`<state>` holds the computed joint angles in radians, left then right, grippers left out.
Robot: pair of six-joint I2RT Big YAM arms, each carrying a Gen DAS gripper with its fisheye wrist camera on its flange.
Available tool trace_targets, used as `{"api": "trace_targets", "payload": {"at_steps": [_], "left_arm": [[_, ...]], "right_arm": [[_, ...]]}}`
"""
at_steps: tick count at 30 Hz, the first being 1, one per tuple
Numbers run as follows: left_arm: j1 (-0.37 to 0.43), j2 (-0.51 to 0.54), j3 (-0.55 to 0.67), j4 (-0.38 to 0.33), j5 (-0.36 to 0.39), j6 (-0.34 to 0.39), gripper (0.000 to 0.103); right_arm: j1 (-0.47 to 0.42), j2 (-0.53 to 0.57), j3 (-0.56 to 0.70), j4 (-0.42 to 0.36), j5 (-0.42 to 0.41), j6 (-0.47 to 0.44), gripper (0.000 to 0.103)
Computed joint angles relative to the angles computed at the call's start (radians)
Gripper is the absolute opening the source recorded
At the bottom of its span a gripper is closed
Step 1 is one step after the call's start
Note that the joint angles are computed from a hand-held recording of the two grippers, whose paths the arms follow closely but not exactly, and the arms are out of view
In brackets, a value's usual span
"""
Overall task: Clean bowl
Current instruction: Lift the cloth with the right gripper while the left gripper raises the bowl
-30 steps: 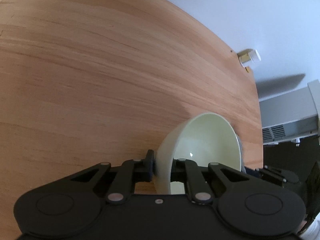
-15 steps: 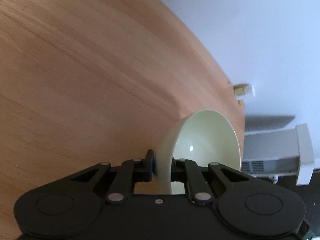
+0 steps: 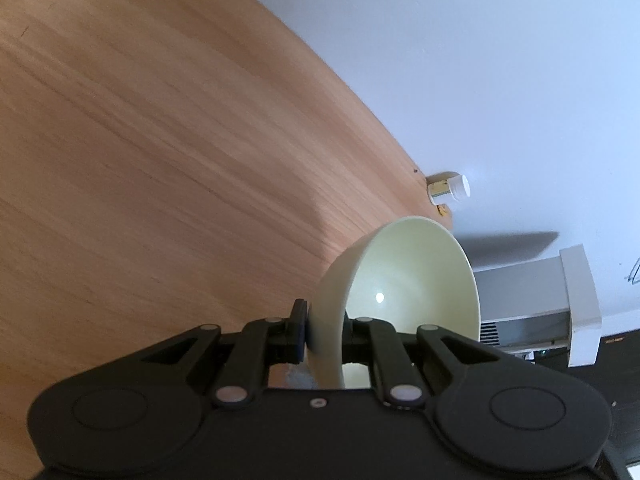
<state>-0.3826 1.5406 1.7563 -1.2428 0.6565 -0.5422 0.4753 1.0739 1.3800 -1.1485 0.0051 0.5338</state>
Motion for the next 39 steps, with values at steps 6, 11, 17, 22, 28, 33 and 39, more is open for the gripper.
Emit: {"api": "trace_targets", "payload": {"at_steps": [6,11,17,22,28,33,39], "left_arm": [[-0.002,-0.032,-0.031,0.026,0.01,-0.023,0.011],[-0.016,-0.05,-0.051,0.053,0.001,-0.02,0.011],[-0.024,-0.057,-0.071,0.073,-0.024,-0.027,0.011],[-0.02,-0.06,-0.084,0.081,-0.03,-0.042,0.011],[-0.018,-0.057,-0.083,0.083,-0.028,-0.028,0.011],[-0.009,-0.057,-0.081,0.08,0.012,-0.01,0.012],[-0.003,-0.046,-0.053,0.039,0.068,0.033,0.012]], "right_arm": [[0.014,-0.005,-0.012,0.031,-0.006,-0.008,0.012],[0.045,0.006,-0.003,0.048,-0.013,-0.036,0.012],[0.075,0.016,0.011,0.069,-0.013,-0.041,0.012],[0.084,0.009,0.024,0.094,-0.006,-0.034,0.012],[0.093,0.014,0.035,0.092,0.001,-0.056,0.012],[0.094,0.008,0.025,0.073,0.015,-0.079,0.012],[0.092,0.009,0.004,0.057,0.038,-0.098,0.012]]}}
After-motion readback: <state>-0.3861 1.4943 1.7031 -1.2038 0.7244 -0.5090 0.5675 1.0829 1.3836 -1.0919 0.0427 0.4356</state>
